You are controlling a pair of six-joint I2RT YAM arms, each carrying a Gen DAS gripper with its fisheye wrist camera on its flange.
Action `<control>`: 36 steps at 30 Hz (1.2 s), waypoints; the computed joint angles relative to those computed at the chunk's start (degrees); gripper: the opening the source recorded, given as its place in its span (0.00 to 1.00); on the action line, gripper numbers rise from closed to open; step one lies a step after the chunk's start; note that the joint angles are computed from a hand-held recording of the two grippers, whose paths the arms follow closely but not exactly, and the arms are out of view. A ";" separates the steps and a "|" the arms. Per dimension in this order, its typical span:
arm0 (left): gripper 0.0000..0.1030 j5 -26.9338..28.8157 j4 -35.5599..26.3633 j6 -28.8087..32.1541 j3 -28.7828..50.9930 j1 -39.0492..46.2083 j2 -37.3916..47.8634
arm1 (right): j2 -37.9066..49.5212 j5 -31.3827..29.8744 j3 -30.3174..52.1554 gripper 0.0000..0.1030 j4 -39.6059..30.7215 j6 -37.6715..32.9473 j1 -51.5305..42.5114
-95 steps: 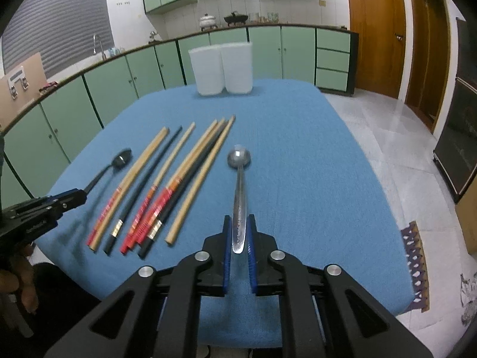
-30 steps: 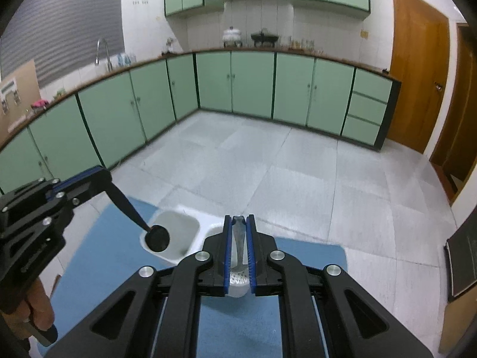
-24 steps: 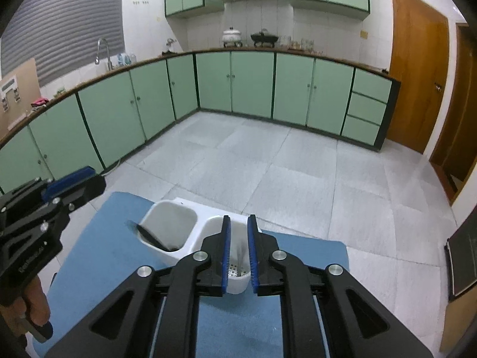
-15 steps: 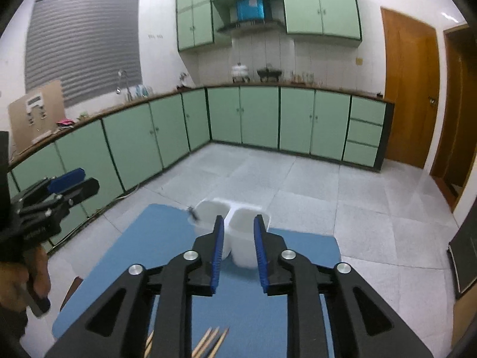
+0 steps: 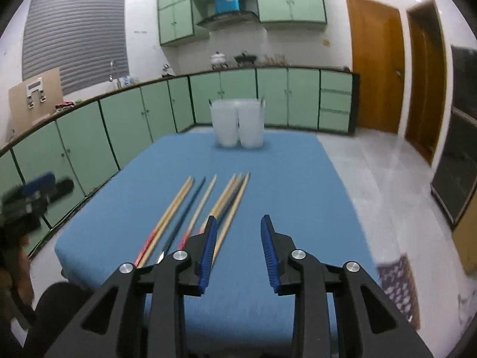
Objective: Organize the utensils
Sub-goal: 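Withdraw both open tools from the holder back over the chopsticks, then grasp a red chopstick with the left tool while the right tool grasps a wooden chopstick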
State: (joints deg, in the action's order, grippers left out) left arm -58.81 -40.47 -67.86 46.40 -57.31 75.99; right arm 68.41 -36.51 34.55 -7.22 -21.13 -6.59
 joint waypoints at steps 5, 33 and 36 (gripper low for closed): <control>0.75 3.05 -1.06 -8.78 -2.64 -3.63 4.23 | -3.41 0.43 -4.90 0.29 0.94 -1.18 -0.58; 0.70 17.34 14.35 0.93 -4.72 5.57 14.99 | 1.66 5.11 -7.20 0.30 5.19 1.09 5.26; 0.70 17.22 15.02 1.35 -4.58 6.08 15.44 | 2.90 4.84 -6.77 0.30 5.64 1.05 4.66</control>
State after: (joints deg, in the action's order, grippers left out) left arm -41.59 -25.45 -66.51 41.82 -51.23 91.44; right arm 71.31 -31.67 27.78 -1.58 -20.08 -1.93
